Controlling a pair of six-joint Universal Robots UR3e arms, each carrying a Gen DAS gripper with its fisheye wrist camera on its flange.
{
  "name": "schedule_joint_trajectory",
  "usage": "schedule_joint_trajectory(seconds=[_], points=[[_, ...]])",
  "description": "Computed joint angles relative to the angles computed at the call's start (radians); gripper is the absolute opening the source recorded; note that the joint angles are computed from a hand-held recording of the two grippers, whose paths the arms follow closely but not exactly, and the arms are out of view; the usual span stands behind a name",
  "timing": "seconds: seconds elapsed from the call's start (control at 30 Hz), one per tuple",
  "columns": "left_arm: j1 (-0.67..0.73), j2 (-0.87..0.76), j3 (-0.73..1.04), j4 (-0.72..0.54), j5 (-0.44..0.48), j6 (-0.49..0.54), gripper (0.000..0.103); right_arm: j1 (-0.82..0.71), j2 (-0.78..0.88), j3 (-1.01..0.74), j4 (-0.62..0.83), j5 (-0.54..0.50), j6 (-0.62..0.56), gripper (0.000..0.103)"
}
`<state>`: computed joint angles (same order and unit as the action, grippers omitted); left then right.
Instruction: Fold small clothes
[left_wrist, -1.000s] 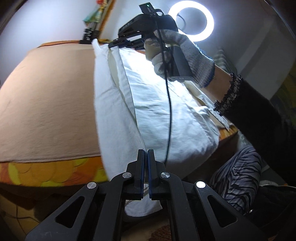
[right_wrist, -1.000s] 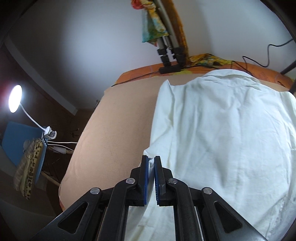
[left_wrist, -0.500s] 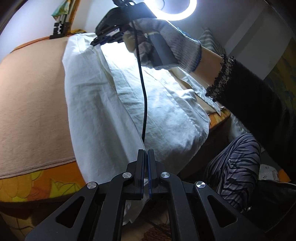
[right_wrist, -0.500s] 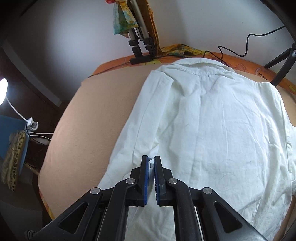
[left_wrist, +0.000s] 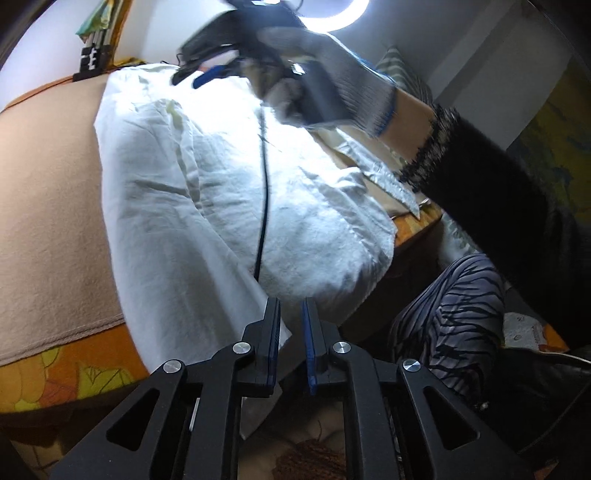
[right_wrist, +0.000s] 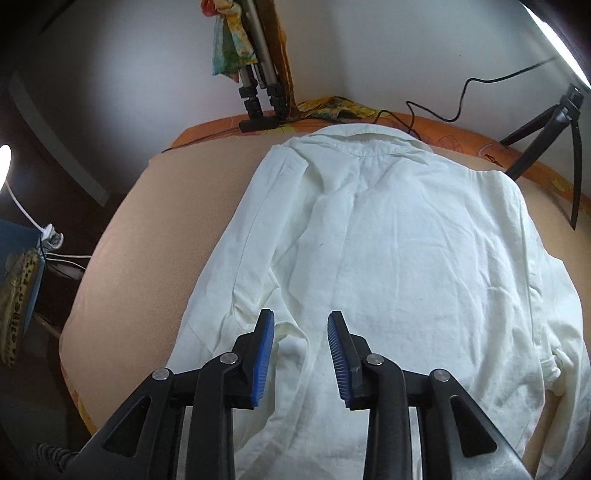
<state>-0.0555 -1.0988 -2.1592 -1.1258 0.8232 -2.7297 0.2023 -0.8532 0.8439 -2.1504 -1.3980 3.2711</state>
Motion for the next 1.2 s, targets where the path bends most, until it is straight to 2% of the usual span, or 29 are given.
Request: schedule_joint_trajectory(seconds=[0.2, 0.27, 0.37, 0.43, 0.53, 0.73, 0.87, 1.0, 1.2], points=[[0.214, 0.177, 0.031, -0.359, -0.128, 0.214, 0.011, -0.081, -0.315, 0.391, -0.136, 0.115, -0.023, 0.038], [0.282, 0.228, 0.042, -0.424, -0.140, 0.255, 0.011, -0.108, -0.433, 0.527, -0.163, 0.170, -0.045, 0.038], [0.355, 0.252, 0.055, -0.451, -0.147, 0.260, 0.011, -0.122, -0.595, 0.709, -0.176, 0.223, -0.078, 0.038], [0.388, 0.241, 0.067, -0.429, -0.139, 0.237, 0.011, -0.116, -0.698, 0.831, -0.182, 0.248, -0.096, 0.038], [0.358, 0.168, 0.077, -0.290, -0.086, 0.159, 0.011, -0.085, -0.815, 0.997, -0.206, 0.280, -0.100, 0.038], [0.274, -0.011, 0.118, -0.065, 0.007, 0.038, 0.011, 0.010, -0.870, 1.255, -0.372, 0.309, -0.022, 0.040], [0.232, -0.100, 0.140, 0.002, 0.048, 0.009, 0.011, 0.053, -0.828, 1.366, -0.513, 0.317, 0.036, 0.041], [0.191, -0.186, 0.155, 0.033, 0.081, -0.002, 0.011, 0.071, -0.765, 1.446, -0.626, 0.369, 0.088, 0.041], [0.183, -0.222, 0.150, 0.021, 0.089, 0.003, 0.011, 0.092, -0.724, 1.514, -0.716, 0.414, 0.131, 0.041]])
